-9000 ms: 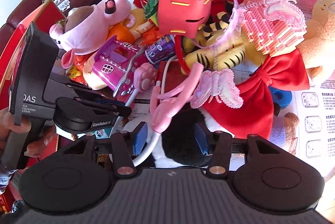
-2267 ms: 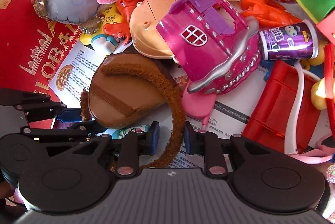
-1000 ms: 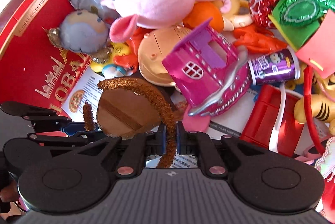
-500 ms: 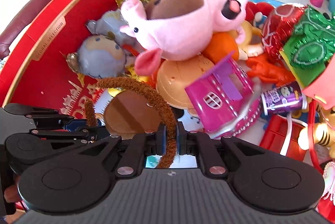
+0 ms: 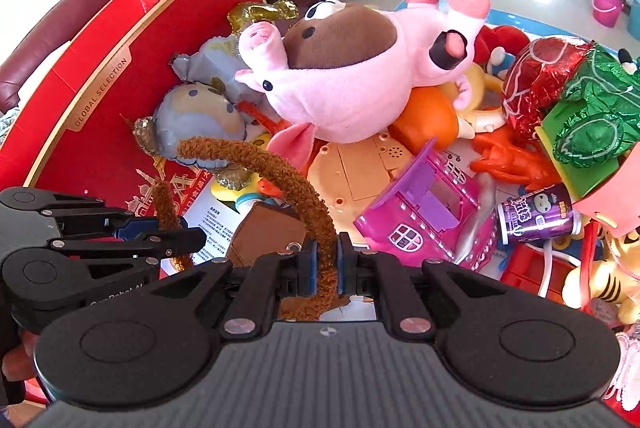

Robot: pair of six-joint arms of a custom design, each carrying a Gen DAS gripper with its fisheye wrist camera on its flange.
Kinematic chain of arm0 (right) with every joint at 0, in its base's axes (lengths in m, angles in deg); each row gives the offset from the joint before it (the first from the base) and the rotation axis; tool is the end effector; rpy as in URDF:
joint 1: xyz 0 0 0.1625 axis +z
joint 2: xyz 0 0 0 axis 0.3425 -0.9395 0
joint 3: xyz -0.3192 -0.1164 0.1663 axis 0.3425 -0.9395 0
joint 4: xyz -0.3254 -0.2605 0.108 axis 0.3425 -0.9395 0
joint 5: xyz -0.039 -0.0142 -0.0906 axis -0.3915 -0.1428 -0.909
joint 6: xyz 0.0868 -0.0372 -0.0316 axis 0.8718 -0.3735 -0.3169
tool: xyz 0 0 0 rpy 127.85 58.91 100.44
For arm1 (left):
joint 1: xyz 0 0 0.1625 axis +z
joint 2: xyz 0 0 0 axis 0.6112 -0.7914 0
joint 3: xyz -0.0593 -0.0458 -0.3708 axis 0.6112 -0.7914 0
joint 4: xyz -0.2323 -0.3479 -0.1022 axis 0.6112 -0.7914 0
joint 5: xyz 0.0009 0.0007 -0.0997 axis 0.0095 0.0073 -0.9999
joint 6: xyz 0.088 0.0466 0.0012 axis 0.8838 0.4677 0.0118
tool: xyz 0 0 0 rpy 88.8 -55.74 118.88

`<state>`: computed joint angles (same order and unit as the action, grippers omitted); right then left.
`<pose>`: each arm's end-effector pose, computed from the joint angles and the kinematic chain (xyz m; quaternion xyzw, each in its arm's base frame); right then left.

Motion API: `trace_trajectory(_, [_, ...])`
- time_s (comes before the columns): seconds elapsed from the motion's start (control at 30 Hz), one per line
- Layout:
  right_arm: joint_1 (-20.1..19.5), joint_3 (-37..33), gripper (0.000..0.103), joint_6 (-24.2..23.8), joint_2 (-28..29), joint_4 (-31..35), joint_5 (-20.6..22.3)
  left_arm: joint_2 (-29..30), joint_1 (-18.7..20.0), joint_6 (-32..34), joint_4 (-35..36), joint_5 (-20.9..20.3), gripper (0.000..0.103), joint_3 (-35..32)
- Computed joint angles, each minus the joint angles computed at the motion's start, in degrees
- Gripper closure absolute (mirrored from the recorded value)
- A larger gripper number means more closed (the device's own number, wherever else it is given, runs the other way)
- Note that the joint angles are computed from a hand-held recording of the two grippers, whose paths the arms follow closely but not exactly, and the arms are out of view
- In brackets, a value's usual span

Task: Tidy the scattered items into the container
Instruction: 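Lift the brown headband and carry it over the red box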

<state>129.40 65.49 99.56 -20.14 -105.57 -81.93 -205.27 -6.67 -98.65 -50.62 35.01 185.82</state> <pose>0.6445 -0.3024 0.1472 0.0797 -0.9312 0.2675 0.2346 -0.1097 -0.3034 0.4003 0.1939 0.8913 -0.1873 0.3645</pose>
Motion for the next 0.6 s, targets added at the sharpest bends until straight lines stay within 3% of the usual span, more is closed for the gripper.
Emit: trace_trajectory(0.6, [1.4,-7.8,0.092,-2.6,3.7,4.1,-5.1,1.1,-1.4,2.7,-1.2,0.9,0.092,-4.2])
